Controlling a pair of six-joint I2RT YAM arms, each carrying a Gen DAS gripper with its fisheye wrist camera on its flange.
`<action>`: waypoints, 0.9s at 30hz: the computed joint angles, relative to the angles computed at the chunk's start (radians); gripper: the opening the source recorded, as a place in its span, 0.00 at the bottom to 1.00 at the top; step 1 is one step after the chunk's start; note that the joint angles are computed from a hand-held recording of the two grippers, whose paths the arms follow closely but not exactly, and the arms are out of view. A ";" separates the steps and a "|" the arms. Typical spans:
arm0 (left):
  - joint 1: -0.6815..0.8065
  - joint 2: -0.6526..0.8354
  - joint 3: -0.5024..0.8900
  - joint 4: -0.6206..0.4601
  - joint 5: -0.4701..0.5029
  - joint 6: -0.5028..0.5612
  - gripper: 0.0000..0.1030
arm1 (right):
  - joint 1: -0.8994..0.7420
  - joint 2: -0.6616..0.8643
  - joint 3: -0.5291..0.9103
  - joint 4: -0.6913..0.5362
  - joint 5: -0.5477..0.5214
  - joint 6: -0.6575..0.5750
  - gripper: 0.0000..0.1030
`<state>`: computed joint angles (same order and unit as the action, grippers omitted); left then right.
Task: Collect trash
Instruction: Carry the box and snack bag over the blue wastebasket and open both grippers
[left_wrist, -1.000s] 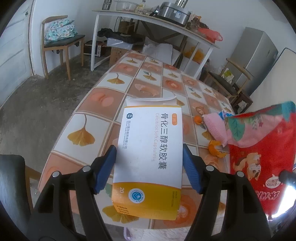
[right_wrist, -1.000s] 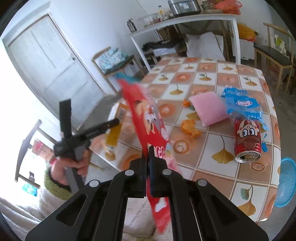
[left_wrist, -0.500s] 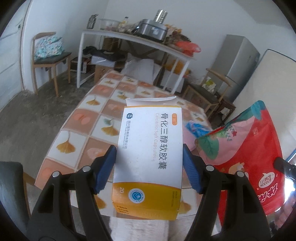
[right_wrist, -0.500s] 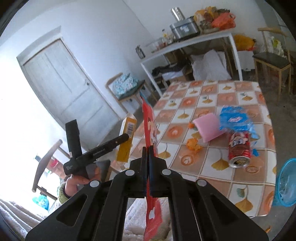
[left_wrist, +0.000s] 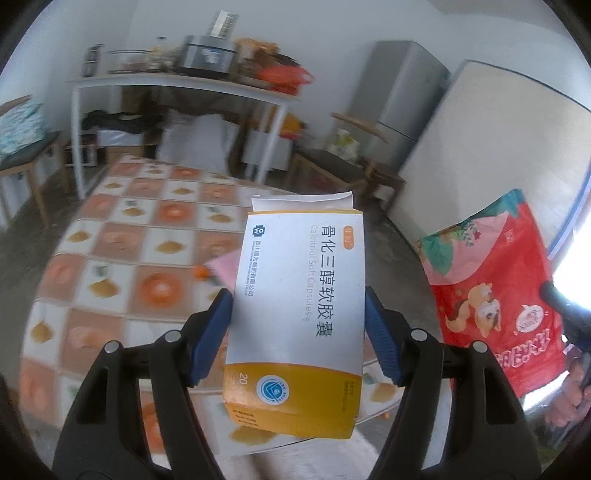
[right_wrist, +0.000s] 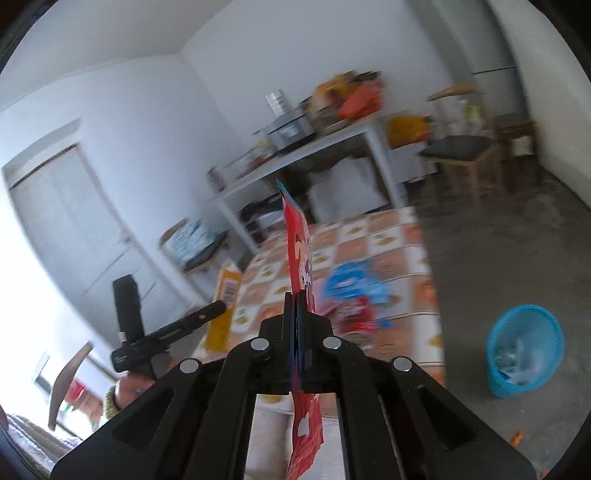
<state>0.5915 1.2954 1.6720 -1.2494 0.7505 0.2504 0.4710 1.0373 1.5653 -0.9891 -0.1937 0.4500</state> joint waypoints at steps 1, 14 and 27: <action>-0.050 0.002 0.006 0.014 -0.015 -0.027 0.65 | -0.041 -0.011 -0.004 -0.011 -0.017 -0.009 0.01; -0.723 0.218 0.175 0.152 -0.226 -0.313 0.65 | -0.849 -0.042 -0.102 -0.157 -0.360 -0.294 0.01; -1.072 0.746 0.579 0.029 -0.377 -0.416 0.65 | -1.051 0.083 -0.346 -0.005 -0.363 -0.361 0.01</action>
